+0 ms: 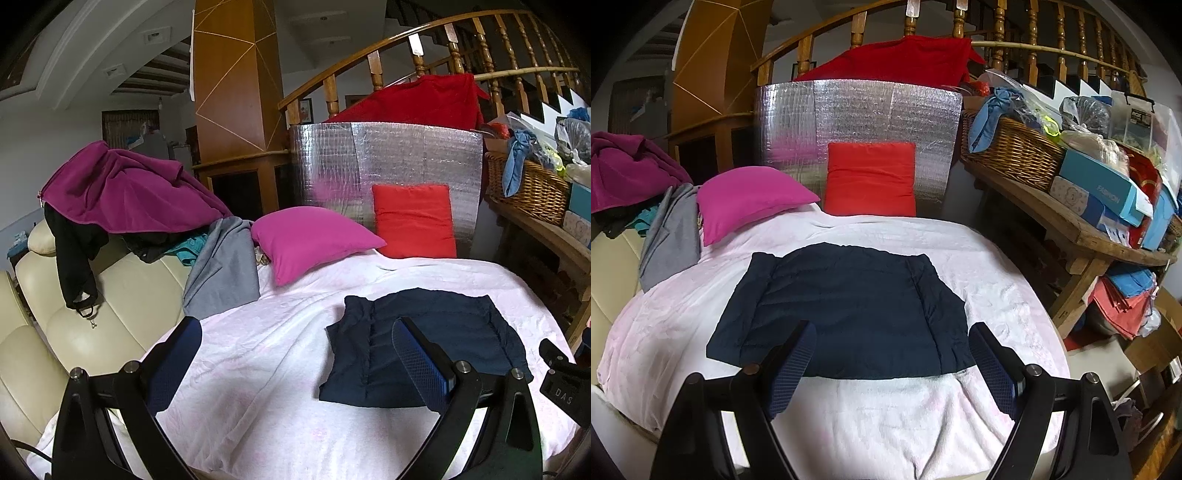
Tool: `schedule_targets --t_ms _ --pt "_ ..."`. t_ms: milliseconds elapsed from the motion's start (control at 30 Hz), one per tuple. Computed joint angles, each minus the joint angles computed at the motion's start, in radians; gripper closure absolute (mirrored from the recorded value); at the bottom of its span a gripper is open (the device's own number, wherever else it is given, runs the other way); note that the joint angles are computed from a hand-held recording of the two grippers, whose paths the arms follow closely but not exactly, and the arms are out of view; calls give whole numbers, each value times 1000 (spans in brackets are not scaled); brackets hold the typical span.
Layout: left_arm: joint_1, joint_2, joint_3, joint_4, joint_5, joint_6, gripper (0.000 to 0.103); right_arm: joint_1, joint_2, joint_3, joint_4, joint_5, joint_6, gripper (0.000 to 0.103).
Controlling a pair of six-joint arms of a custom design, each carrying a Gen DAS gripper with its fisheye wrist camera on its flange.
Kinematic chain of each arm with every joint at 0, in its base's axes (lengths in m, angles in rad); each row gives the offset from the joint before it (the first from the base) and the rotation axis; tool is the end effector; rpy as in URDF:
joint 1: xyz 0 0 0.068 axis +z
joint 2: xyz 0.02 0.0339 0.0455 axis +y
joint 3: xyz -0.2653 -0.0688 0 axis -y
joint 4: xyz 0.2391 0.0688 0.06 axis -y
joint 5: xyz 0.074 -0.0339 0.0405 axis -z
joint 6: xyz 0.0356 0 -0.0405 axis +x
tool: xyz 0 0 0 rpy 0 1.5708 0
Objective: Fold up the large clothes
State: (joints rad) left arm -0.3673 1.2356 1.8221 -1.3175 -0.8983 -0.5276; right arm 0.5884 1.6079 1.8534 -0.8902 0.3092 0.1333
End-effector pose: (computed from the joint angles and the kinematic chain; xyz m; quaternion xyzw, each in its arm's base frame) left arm 0.1689 -0.0352 0.4821 -0.2423 0.8058 0.1986 0.5026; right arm 0.2834 0.1761 0.4301 -0.1324 0.8768 0.0269 0.4616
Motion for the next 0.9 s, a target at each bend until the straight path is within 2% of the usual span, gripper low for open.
schedule_targets --t_ms 900 --pt "10 6 15 16 10 17 1 7 25 33 -1 2 -8 16"
